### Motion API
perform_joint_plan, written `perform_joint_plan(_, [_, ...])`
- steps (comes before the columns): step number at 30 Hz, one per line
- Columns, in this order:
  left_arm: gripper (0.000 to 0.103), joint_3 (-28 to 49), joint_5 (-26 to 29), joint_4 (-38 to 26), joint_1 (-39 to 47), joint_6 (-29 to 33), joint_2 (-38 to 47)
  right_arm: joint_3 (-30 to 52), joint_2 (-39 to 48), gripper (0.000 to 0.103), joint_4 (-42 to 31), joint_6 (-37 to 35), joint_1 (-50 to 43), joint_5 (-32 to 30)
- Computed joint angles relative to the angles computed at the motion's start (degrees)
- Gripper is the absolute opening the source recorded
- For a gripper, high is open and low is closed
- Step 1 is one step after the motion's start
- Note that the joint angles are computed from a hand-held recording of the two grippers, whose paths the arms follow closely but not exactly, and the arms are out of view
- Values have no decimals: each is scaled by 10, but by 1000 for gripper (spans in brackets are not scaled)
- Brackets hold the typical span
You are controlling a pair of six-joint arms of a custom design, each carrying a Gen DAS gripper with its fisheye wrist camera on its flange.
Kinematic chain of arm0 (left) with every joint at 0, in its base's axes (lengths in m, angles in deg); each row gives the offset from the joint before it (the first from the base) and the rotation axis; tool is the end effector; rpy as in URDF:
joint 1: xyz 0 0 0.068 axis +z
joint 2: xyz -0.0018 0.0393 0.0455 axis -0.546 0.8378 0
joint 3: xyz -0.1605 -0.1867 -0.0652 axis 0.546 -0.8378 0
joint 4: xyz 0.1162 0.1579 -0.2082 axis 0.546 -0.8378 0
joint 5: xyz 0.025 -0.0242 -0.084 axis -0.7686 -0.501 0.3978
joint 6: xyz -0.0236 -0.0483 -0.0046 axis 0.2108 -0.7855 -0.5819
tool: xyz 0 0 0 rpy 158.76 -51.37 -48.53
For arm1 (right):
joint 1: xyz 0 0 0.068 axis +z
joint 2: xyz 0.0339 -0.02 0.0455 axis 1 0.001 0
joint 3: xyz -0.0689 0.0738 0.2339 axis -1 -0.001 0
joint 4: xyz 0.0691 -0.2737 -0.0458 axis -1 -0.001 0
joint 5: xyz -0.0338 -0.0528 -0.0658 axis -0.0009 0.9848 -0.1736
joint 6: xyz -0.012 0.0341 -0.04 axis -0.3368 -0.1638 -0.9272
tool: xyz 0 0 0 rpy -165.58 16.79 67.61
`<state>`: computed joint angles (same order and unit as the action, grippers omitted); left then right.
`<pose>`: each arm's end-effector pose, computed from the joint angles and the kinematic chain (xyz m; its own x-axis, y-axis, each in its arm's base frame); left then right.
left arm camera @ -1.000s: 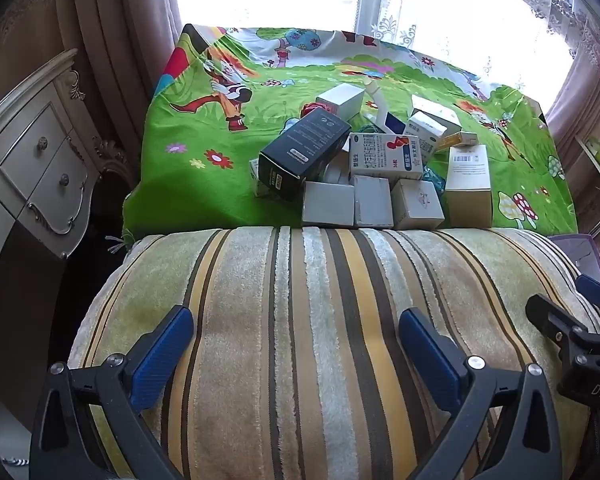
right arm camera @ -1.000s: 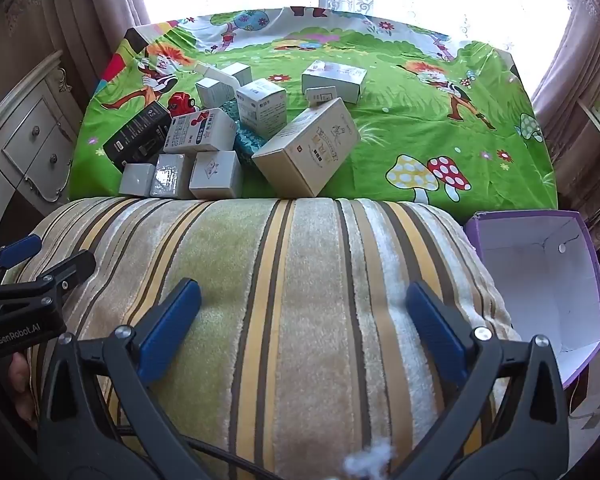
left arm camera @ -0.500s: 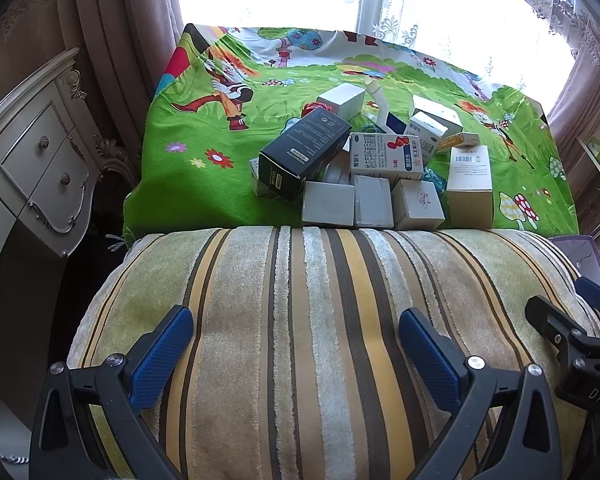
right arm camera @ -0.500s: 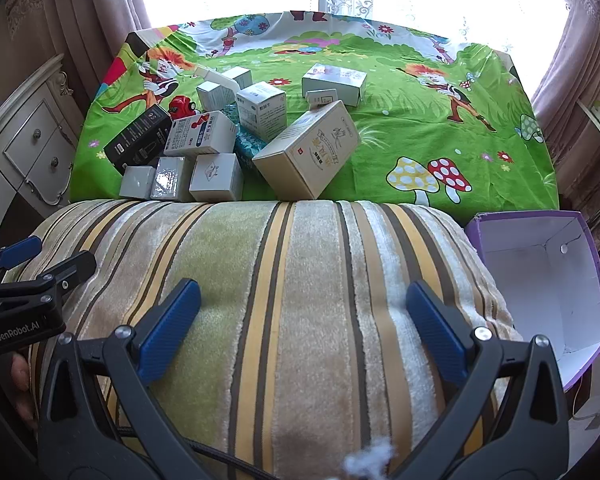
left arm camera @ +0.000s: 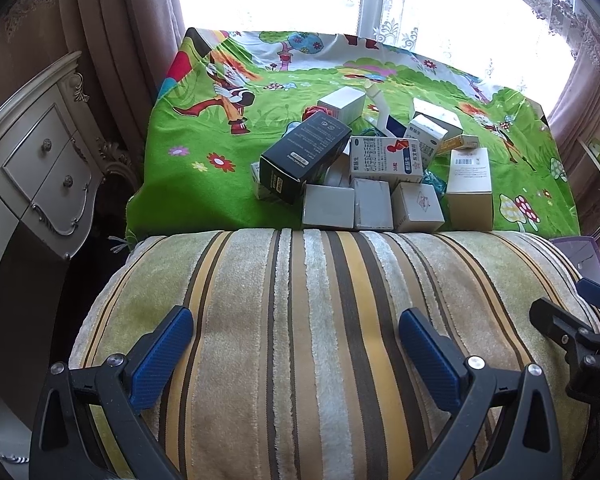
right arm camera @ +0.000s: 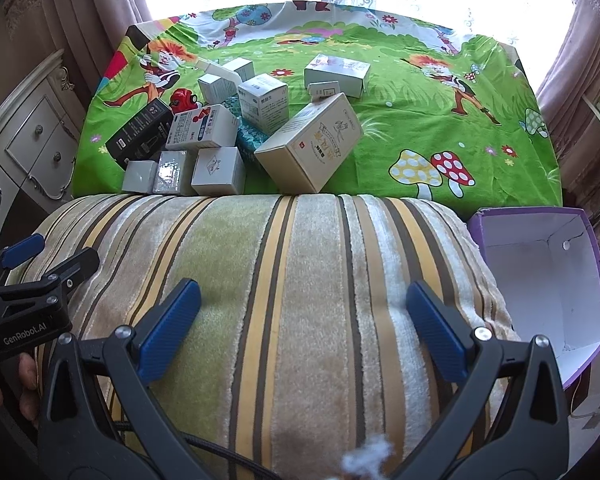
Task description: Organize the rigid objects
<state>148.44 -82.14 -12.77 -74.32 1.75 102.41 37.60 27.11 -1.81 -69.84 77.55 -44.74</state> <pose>0.2395 -0.1851 0.2431 -0.6687 -0.5096 -0.5414 -0.5891 0.8074 -0.0324 0.3670 -0.0652 0.2596 -0.6764 -0.5296 -0.5118 -0.6343 0.7721 0.0393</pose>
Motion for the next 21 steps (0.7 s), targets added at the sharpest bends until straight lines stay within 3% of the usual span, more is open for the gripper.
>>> perform_joint_plan(4, [101,-4,-3,7,0,11,-8,27,17,103,-31,-17,-4,-9])
perform_joint_plan(9, [92,-5,4,29,10,54,-22,93,51,103,-95,-40,-9,-29])
perform_joint_plan(15, [91,4,3,44,39,113,-34,171,89,103,-106,-11,4,-48])
perform_joint_plan(21, [88,19,21,61,102,212,-34,314,191,103,-172,45,28,-65])
